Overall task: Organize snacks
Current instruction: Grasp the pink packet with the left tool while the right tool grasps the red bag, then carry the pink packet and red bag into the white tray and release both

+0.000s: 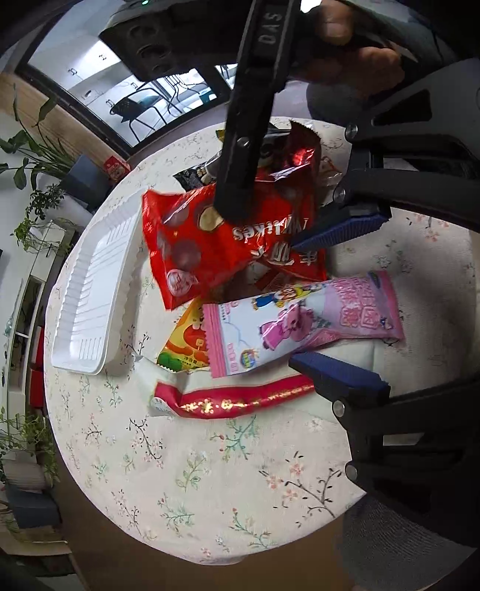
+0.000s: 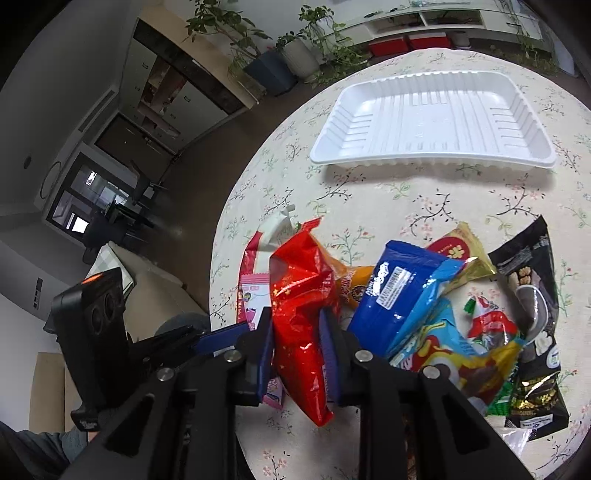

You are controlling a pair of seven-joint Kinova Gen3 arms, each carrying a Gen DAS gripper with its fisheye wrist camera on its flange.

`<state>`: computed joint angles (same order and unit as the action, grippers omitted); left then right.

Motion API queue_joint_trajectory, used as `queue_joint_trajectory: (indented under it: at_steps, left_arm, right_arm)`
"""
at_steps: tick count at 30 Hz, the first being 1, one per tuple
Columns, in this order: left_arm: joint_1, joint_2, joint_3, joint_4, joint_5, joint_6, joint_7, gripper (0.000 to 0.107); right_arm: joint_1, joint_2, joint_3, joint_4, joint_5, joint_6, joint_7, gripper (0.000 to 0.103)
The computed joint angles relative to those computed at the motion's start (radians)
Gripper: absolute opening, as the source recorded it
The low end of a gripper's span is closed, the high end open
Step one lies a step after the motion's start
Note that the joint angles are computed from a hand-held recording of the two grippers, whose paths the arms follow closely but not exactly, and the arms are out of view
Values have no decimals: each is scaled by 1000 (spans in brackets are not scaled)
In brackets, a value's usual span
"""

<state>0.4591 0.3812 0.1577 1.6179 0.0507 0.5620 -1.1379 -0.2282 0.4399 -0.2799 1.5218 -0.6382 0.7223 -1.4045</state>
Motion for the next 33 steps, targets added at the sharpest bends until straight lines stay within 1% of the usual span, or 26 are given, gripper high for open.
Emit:
queue_joint_trajectory:
  at_steps: [5, 6, 7, 11, 15, 16, 17, 19, 22, 23, 24, 25, 26, 28, 29, 33]
  left_arm:
    - [48, 34, -30, -73, -67, 74, 27, 53]
    - [45, 35, -26, -74, -70, 77, 29, 53]
    - [35, 32, -20, -67, -63, 73, 22, 53]
    - [14, 47, -1, -87, -44, 103, -15, 53]
    - [-2, 55, 7, -100, -22, 120, -44, 53]
    - [-6, 56, 11, -104, -12, 128, -52, 52]
    - [-13, 61, 14, -108, -1, 130, -60, 49]
    - [-14, 60, 13, -102, 9, 132, -65, 49]
    - [-9, 67, 5, -111, 12, 137, -60, 49]
    - [-9, 67, 4, -109, 13, 132, -62, 47]
    - [-15, 66, 7, -104, 19, 124, -68, 40]
    - [-26, 65, 13, -99, 30, 120, -80, 35]
    - [-36, 62, 19, -90, 40, 109, -93, 32]
    - [-28, 56, 11, -78, 32, 96, -98, 25]
    - [-29, 53, 12, -71, 32, 90, -103, 25]
    - [-12, 42, 4, -49, 12, 67, -105, 24]
  right_arm:
    - [-7, -7, 9, 11, 17, -14, -10, 25]
    - [-8, -4, 9, 7, 19, -10, -12, 25]
    - [-5, -1, 7, 6, 16, -9, -11, 25]
    - [8, 10, 3, 2, 5, 14, -13, 25]
    - [27, 44, 5, -44, -20, 87, -37, 29]
    - [33, 52, 2, -54, -29, 107, -39, 31]
    - [39, 67, 0, -72, -36, 134, -40, 41]
    - [43, 102, -4, -121, -44, 200, -45, 52]
    - [-8, 115, 28, -172, 21, 234, -85, 53]
    - [-13, 113, 29, -170, 30, 228, -84, 52]
    - [-21, 111, 32, -169, 42, 222, -85, 51]
    - [-24, 106, 32, -164, 50, 215, -84, 46]
    - [-24, 101, 31, -155, 52, 207, -82, 39]
    - [-21, 93, 30, -137, 55, 192, -79, 31]
    - [-13, 91, 25, -128, 46, 185, -72, 28]
    - [-11, 74, 21, -98, 40, 150, -61, 26]
